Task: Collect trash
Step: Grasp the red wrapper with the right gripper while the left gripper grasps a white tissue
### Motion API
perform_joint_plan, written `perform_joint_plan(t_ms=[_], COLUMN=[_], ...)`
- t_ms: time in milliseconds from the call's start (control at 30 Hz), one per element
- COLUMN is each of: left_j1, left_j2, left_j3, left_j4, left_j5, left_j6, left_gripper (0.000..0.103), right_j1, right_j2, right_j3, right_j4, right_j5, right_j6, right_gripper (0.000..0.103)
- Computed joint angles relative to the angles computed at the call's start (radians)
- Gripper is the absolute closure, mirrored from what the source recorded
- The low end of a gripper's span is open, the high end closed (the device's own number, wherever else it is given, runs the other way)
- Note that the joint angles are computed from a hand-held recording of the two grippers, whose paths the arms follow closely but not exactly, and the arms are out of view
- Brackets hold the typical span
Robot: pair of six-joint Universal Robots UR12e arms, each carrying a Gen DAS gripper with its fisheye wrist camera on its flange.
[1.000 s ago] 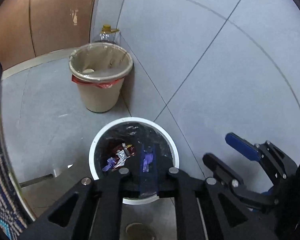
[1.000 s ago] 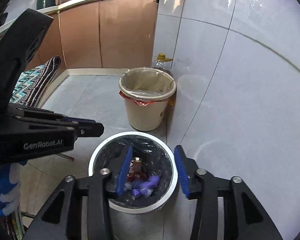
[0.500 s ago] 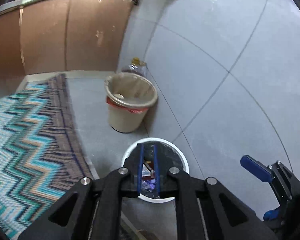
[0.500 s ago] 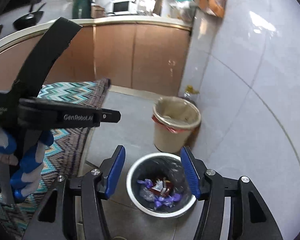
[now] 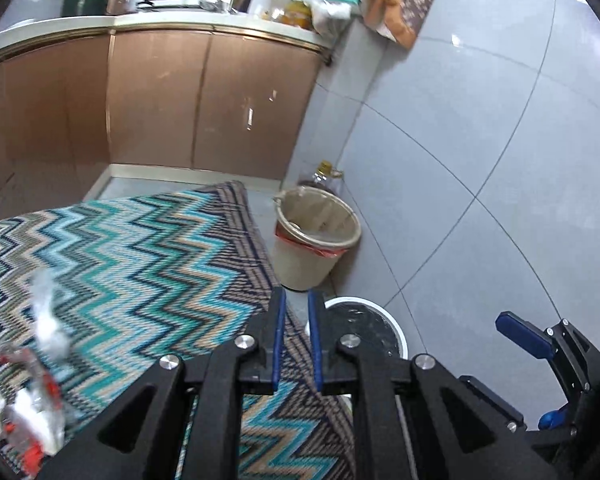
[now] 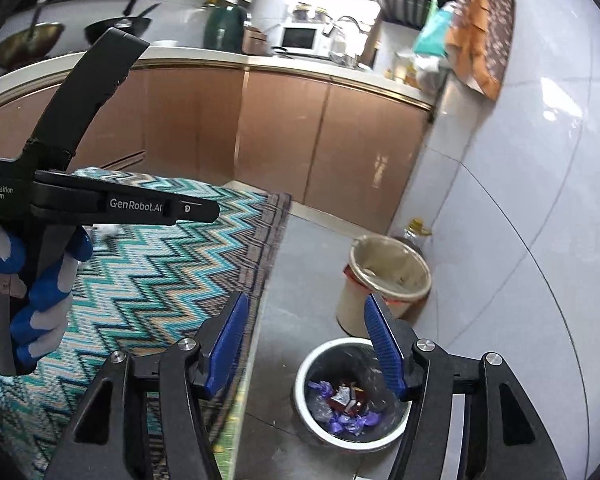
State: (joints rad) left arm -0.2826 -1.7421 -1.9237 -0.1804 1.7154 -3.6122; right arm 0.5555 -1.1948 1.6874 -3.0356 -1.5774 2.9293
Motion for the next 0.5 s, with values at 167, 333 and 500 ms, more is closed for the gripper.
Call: perform_joint_plan(t_ms=[167, 333, 500], left_j1=[0.004, 0.006, 0.015], left_j2=[0.075, 0.149, 0.220], left_j3=[-0.074, -0.143, -0.210], left_j4=[0.028, 0.031, 0.026], left_j5=[0.060, 0.128, 0.178], left_j6=[-0.025, -0.035, -0.062], left_gripper=[0.080, 0.077, 0.077], right_j1=[0.032, 0.065, 0.095], right_j2=[-0.013, -0.019, -0.027], right_j3=[0.004, 0.005, 0.006], right_j4=[-0.005, -0.008, -0.004], right_j5=[0.034, 0.057, 0.069], right_j6=[-0.053, -0.103, -0.138], right_gripper=[0.041, 0.040, 0.040])
